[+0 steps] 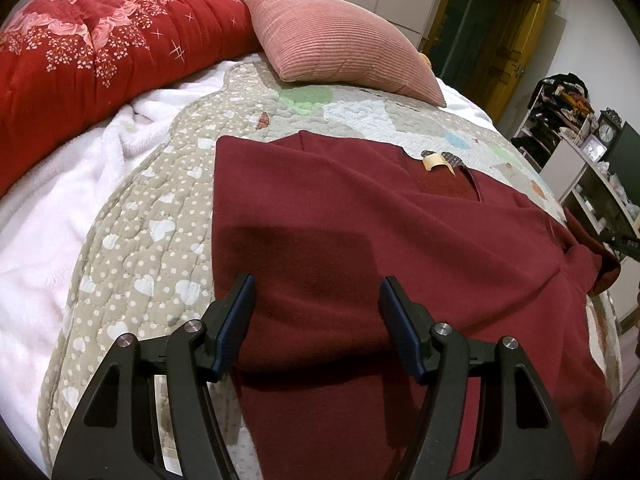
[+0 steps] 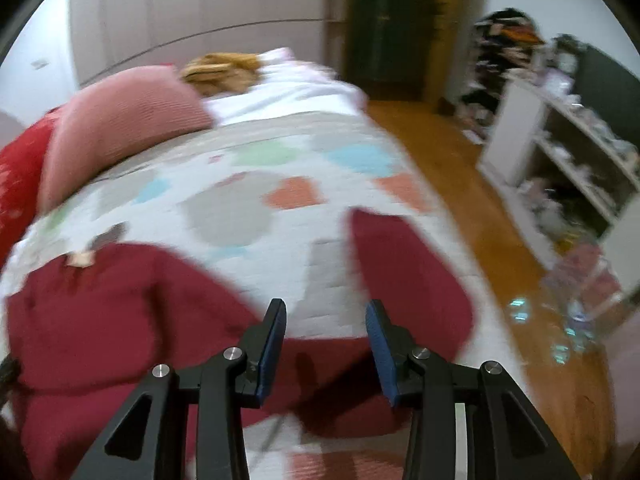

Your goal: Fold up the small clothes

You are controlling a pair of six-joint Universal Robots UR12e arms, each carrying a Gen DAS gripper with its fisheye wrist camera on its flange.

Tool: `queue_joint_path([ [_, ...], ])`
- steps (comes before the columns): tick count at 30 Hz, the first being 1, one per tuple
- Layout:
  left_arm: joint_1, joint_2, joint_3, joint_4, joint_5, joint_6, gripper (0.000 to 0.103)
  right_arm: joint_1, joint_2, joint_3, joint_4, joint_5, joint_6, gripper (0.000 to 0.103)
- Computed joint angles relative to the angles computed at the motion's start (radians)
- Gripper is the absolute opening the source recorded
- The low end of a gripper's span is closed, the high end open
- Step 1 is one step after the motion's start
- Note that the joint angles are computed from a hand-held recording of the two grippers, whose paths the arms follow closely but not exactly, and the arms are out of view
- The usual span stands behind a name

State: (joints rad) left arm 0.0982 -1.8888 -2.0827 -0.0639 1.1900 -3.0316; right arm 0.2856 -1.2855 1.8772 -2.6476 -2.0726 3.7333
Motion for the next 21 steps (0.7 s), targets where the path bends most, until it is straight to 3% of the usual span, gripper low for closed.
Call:
queue_joint_path([
  [3,-0.002,-0.002,0.002,0.001,0.004,0.002,0.065,-0.013,0.001,-0.007,0.043,-0.056,-0.022,0.051],
  [7,-0.005,-0.003,0.003,0.001,0.010,0.009,0.068,-0.055,0.019,-0.054,0.167,0.052,-0.085,0.055],
  [11,-0.011,-0.004,0.004,0.002,0.024,0.018,0.069,-0.071,0.068,-0.112,0.293,0.024,-0.106,0.055],
  [13,-0.010,-0.004,0.004,0.001,0.022,0.018,0.069,-0.085,0.075,-0.107,0.273,0.022,-0.093,0.050],
  [14,-0.011,-0.003,0.004,0.001,0.024,0.018,0.069,-0.093,0.072,-0.096,0.247,0.033,-0.090,0.042],
  [15,-0.012,-0.004,0.004,0.001,0.025,0.019,0.069,-0.106,0.063,-0.080,0.210,0.065,-0.094,0.025],
  [16,-0.013,-0.004,0.005,0.000,0.028,0.021,0.070,-0.112,0.058,-0.072,0.193,0.079,-0.091,0.015],
  [21,-0.016,-0.004,0.003,0.003,0.034,0.025,0.070,-0.121,-0.017,0.016,0.003,0.109,-0.107,0.010],
])
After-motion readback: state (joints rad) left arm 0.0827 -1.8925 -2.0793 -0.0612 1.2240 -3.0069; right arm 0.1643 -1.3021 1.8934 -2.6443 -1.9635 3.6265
